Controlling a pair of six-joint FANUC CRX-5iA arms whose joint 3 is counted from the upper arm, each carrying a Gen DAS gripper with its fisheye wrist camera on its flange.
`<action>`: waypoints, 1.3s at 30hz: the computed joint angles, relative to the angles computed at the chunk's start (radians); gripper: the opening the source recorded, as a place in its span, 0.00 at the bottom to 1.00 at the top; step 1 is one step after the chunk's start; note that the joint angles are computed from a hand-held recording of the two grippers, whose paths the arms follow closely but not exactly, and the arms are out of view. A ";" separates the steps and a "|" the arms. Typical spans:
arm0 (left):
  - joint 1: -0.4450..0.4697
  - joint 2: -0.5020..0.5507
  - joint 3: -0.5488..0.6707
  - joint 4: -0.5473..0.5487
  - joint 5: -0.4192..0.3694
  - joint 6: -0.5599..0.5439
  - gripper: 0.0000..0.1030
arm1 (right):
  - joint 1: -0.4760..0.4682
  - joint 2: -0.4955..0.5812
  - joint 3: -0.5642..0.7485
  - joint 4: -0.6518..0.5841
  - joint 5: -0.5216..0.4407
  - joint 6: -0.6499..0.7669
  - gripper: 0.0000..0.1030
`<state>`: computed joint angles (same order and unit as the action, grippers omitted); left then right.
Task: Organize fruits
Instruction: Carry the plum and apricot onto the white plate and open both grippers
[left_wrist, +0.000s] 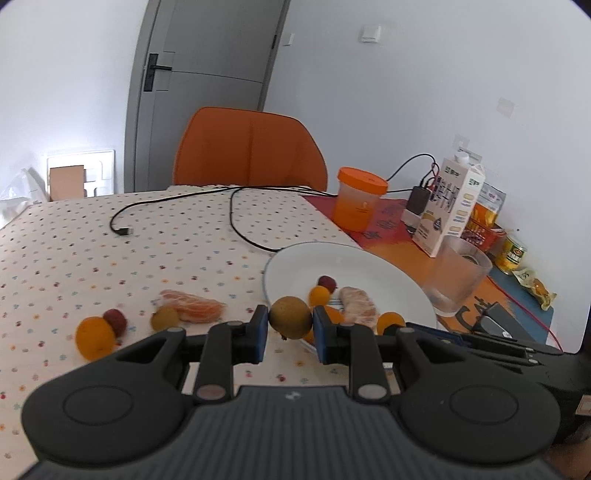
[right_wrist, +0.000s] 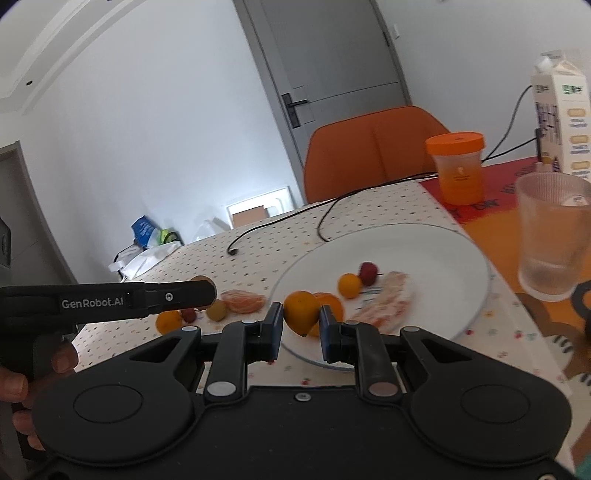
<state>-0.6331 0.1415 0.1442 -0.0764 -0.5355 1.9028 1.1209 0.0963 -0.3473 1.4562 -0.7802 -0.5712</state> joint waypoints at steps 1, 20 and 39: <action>-0.004 0.005 0.004 0.003 0.001 -0.005 0.23 | 0.001 -0.003 -0.004 0.000 -0.005 -0.004 0.19; -0.050 0.102 0.090 0.064 -0.001 -0.076 0.23 | -0.010 -0.078 -0.097 -0.017 -0.087 -0.040 0.19; -0.068 0.217 0.207 0.124 -0.060 -0.155 0.24 | -0.087 -0.086 -0.139 0.066 -0.070 -0.133 0.44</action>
